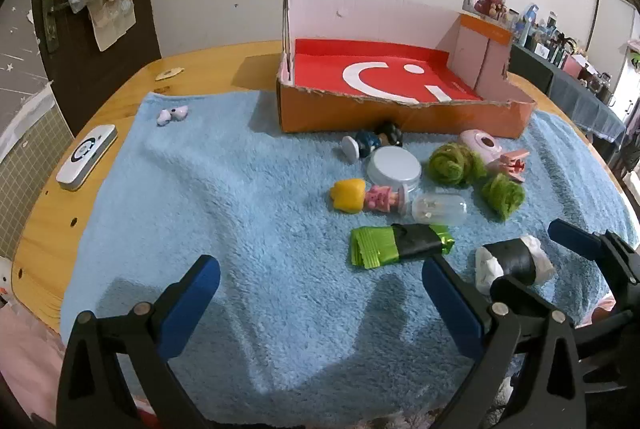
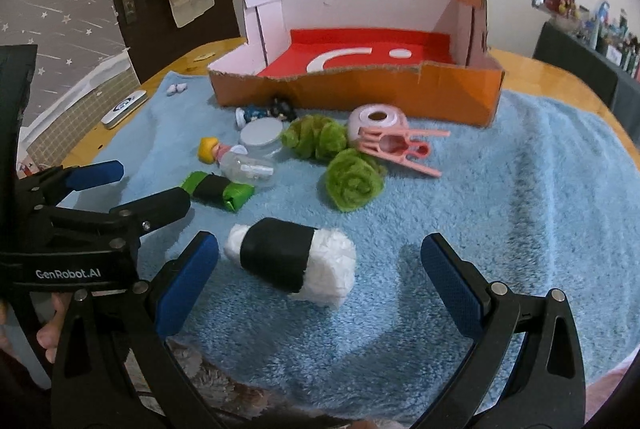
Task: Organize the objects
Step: 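Grasp the black-and-white roll with the right tool while the left tool grasps the green bar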
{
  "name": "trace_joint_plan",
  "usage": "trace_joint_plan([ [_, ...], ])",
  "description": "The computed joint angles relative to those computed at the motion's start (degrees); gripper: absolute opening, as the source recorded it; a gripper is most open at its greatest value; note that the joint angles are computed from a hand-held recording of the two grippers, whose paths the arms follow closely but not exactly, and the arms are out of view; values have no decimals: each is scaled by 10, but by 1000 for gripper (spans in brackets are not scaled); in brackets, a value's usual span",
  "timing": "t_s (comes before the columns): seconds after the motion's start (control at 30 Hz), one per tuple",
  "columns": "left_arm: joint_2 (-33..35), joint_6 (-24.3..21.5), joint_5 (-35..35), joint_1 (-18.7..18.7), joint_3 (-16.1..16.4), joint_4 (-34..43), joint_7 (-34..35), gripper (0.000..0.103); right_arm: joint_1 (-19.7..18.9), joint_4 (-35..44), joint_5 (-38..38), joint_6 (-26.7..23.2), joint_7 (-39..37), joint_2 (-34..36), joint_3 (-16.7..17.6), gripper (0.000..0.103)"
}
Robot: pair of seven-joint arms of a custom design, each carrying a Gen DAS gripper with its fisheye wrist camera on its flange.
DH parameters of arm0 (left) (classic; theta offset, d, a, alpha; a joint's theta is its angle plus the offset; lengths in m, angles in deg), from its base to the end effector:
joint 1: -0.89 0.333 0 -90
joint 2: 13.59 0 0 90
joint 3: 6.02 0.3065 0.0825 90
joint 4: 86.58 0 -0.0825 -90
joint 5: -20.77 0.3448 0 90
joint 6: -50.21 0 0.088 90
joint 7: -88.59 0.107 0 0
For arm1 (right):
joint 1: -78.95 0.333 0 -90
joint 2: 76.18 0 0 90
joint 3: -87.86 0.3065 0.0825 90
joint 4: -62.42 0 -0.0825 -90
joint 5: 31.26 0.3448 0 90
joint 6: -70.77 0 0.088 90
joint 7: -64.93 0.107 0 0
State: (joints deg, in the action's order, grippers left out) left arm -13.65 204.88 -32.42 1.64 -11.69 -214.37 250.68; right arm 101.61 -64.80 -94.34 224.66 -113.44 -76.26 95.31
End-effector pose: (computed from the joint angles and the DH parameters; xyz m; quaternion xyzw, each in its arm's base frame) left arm 0.5244 -0.0180 0.4276 -0.4450 0.8246 -0.3162 0.1487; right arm 0.4381 0.2870 0.4273 -0.5953 0.7043 -0.2661 0.2806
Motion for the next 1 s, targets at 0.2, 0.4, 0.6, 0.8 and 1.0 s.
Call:
trace_joint_plan([
  [0.2,7,-25,6,3,-3,11,-11,103,6,-2,-4,-71,4,-9,7,103],
  [0.4,7,-42,6,0,-5,13,-11,103,3,-15,3,-120,14,-29,10,103],
  [0.6,12,-46,10,-4,-10,17,-15,103,-4,-13,-13,-98,-2,-22,11,103],
  [0.8,18,-36,13,-8,-13,16,-11,102,-3,-2,-29,-88,-14,-9,8,103],
  [1.0,23,-17,2,-9,-20,15,-3,97,-6,-1,-22,-54,-24,0,-1,79],
])
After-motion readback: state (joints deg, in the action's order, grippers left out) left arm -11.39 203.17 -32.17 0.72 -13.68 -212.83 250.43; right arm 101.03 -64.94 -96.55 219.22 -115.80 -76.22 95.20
